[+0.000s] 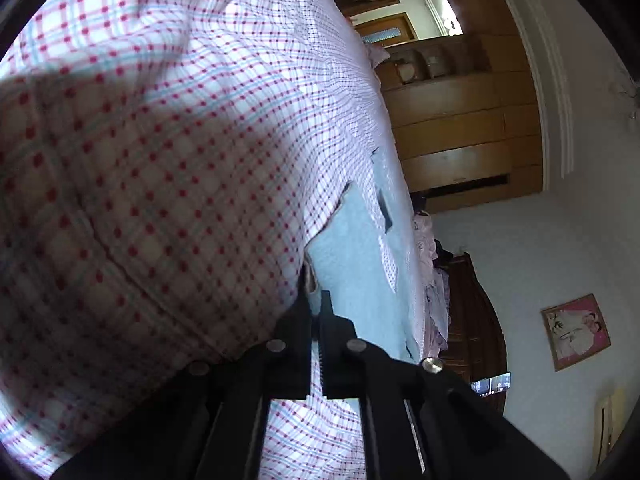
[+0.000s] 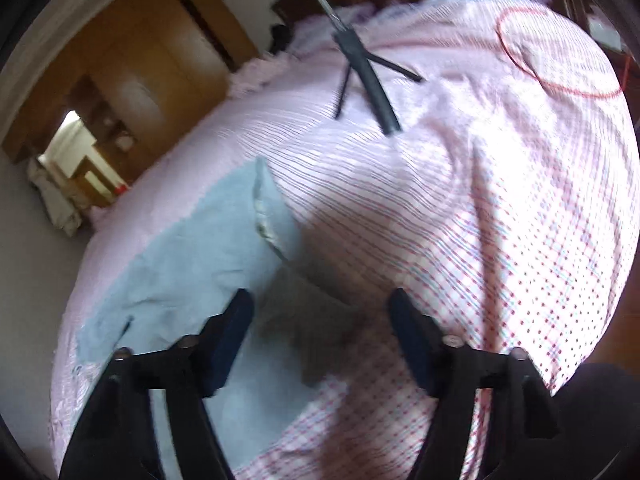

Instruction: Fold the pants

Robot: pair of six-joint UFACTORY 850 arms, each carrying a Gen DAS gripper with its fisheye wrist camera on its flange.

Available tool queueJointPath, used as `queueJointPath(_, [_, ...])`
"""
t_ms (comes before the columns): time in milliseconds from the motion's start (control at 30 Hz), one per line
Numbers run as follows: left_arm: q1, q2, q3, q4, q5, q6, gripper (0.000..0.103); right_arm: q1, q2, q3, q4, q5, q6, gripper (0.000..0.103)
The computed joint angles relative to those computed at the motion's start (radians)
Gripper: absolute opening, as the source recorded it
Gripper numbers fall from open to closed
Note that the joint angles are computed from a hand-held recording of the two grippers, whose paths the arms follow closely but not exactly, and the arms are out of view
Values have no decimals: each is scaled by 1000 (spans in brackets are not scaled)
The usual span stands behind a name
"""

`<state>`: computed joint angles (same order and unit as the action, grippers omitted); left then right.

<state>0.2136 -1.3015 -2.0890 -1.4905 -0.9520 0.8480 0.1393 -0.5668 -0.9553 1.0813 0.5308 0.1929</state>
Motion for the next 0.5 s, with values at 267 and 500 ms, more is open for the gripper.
queueJointPath(267, [-4,7,4,-3,-2,2,2,6,-35,-38,50,-38,-89,56])
queueJointPath(500, [2,-1,-14,11,-6,-4,2,6,-42,-26,15,-22,-35,21])
